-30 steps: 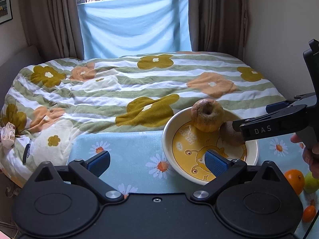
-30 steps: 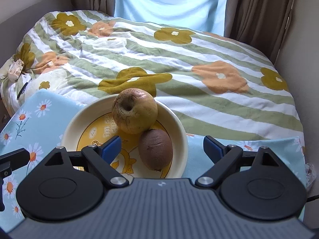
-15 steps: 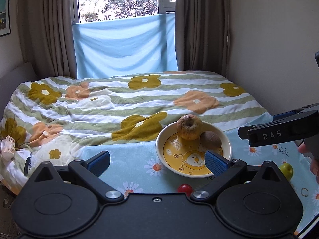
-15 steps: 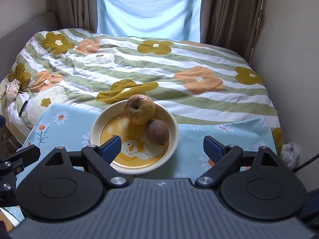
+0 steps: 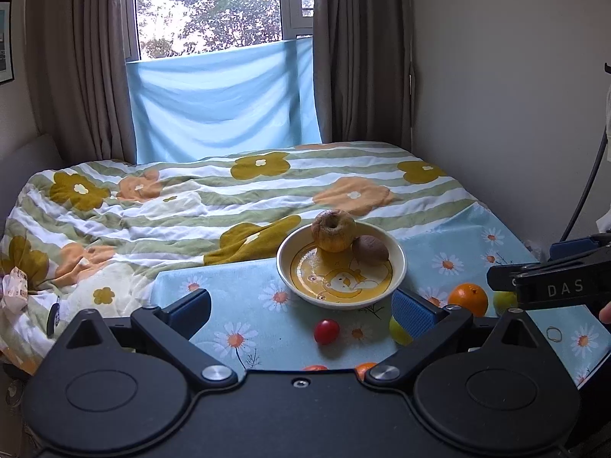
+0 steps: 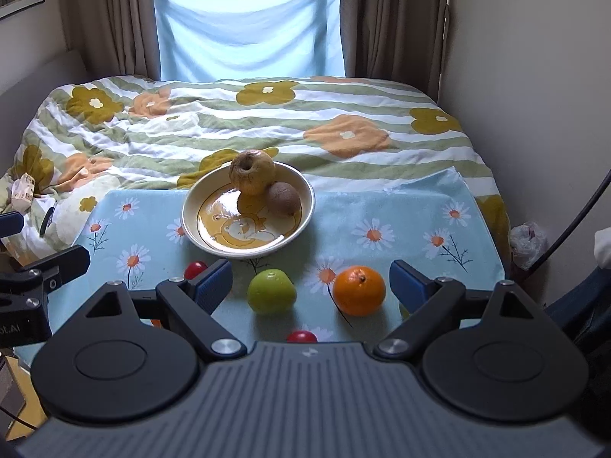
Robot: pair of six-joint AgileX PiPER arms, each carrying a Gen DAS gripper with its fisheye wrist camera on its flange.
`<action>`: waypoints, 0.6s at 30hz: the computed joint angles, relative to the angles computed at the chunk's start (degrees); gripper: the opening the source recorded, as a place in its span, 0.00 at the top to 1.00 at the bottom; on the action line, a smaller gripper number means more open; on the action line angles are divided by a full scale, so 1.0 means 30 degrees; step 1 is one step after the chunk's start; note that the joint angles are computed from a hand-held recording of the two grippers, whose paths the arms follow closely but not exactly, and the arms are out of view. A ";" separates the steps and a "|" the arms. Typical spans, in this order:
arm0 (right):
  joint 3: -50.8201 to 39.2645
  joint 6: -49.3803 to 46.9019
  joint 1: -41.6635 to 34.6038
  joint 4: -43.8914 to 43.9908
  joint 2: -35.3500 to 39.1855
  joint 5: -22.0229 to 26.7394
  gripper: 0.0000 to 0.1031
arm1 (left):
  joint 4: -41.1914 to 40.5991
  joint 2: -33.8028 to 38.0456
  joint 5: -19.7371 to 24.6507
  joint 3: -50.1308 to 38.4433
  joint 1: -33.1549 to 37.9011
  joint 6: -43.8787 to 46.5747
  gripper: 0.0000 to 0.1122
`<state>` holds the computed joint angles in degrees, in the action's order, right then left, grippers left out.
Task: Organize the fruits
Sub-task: 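Lift both open tools away from the bowl back over the fruit, then grasp the large orange with the left tool while the right tool grasps a small tangerine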
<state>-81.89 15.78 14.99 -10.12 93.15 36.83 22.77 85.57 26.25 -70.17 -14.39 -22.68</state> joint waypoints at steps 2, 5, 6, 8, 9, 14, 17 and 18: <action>0.1097 -0.1301 -0.0685 0.1151 -0.0719 -0.0435 0.00 | 0.2092 -0.0273 0.0270 0.0520 -0.0872 -0.2643 0.08; 0.2490 -0.4437 -0.2107 0.3989 -0.1470 -0.1010 0.00 | 0.5697 -0.0165 0.1614 0.0898 -0.2647 -0.7306 0.08; 0.2774 -0.5571 -0.2595 0.4886 -0.1601 -0.1027 0.00 | 0.6490 -0.0035 0.2123 0.0960 -0.3203 -0.8503 0.08; 0.3373 -0.8050 -0.3598 0.6658 -0.1799 -0.1067 0.00 | 0.7438 0.0207 0.2637 0.1214 -0.4014 -1.0277 0.08; 0.3667 -0.9118 -0.4029 0.7344 -0.1850 -0.1153 0.00 | 0.7805 0.0399 0.2812 0.1325 -0.4415 -1.1086 0.08; 0.5092 -1.4532 -0.6120 1.0980 -0.1662 -0.1569 0.00 | 0.9848 0.1505 0.3122 0.1926 -0.5837 -1.4683 0.08; 0.5542 -1.7257 -0.7060 1.2920 -0.0980 -0.1835 0.00 | 1.0856 0.2528 0.3154 0.1899 -0.6228 -1.6252 0.08; 0.5721 -1.8046 -0.7301 1.3463 -0.0810 -0.1976 0.00 | 1.1377 0.2879 0.3126 0.1941 -0.6357 -1.6920 0.08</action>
